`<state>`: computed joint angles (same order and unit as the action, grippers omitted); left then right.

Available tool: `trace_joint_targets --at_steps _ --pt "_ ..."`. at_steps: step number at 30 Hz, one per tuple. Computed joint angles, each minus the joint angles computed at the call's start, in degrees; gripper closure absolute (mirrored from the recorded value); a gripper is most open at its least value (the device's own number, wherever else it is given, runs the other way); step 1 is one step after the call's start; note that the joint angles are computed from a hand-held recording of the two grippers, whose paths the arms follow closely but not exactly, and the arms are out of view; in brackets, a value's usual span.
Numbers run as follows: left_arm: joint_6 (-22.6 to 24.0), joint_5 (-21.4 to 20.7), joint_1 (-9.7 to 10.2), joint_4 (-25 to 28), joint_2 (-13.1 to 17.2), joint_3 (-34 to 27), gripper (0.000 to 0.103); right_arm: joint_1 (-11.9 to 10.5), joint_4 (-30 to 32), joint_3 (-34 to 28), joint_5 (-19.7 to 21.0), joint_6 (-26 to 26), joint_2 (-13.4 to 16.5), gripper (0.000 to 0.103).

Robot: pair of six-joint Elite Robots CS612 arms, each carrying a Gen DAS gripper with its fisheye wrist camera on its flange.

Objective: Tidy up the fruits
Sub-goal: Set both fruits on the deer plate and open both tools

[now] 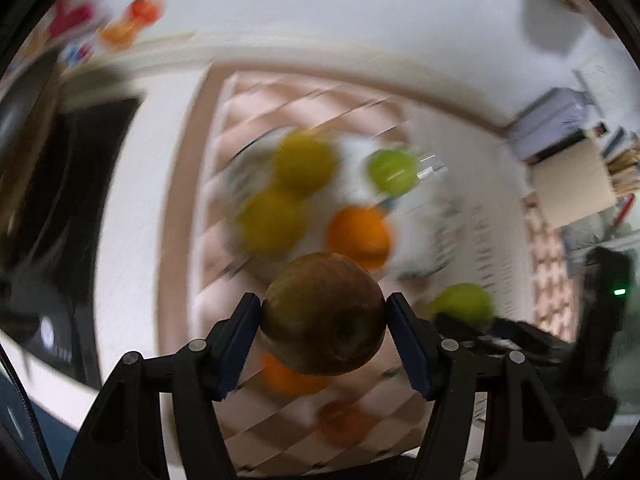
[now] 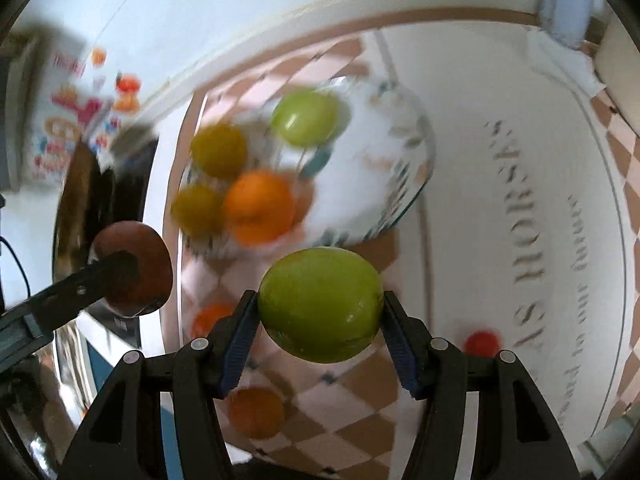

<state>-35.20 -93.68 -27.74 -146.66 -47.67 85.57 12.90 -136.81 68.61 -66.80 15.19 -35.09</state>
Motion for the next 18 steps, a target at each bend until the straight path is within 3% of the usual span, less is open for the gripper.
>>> trace_joint_targets --at_steps 5,9,14,18 --pt "4.56 -1.46 -0.66 4.36 5.02 -9.47 0.040 -3.40 3.89 -7.69 7.07 3.78 5.38 0.040" --pt "2.67 -6.33 -0.17 10.15 9.65 -16.31 0.040 -4.38 10.97 -16.43 11.79 3.15 10.48 0.040" --pt "1.27 -8.01 -0.06 14.74 12.66 -20.88 0.040 -4.23 17.68 -23.65 11.27 0.70 13.90 0.038" --pt "1.24 -8.20 -0.13 18.07 13.78 -22.77 0.040 -4.28 20.16 -26.03 10.73 -1.35 14.84 0.024"
